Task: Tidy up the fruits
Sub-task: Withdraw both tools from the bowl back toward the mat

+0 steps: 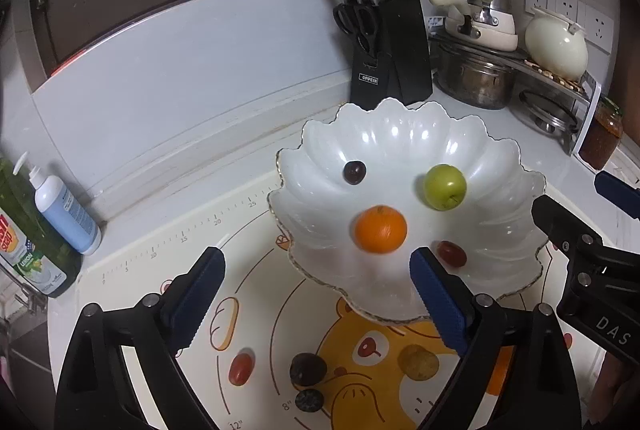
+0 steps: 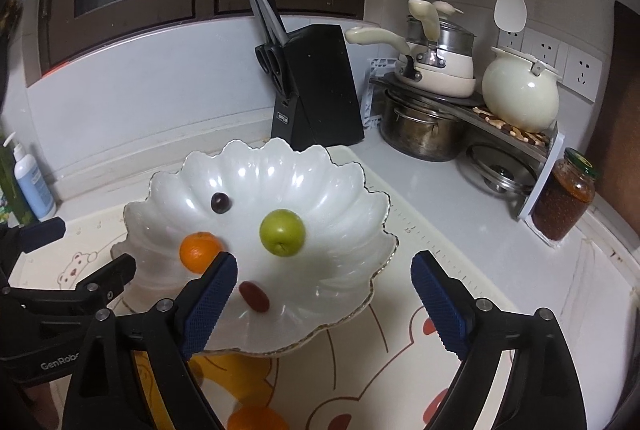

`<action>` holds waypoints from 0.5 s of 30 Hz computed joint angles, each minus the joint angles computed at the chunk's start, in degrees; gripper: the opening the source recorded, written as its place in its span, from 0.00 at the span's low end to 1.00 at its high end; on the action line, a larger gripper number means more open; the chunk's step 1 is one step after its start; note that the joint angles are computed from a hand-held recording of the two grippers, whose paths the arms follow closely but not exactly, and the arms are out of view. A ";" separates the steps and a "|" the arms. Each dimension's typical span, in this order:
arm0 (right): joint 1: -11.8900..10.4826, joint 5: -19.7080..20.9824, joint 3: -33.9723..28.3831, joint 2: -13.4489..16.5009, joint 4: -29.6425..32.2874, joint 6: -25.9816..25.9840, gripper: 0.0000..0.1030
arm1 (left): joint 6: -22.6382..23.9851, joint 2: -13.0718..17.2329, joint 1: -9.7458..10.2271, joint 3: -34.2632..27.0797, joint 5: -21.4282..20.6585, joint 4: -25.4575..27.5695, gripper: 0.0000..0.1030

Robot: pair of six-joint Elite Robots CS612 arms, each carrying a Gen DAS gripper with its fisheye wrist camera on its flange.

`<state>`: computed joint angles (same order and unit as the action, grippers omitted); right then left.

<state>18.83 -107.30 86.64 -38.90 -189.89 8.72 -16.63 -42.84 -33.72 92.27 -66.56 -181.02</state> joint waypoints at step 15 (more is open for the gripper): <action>0.88 -0.02 1.85 -1.36 -1.31 1.76 0.87 | -1.40 -2.15 -0.17 3.66 1.00 -1.91 0.94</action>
<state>19.72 -107.32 88.49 -40.26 -191.20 10.48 -18.03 -44.99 -33.88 95.93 -65.55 -182.92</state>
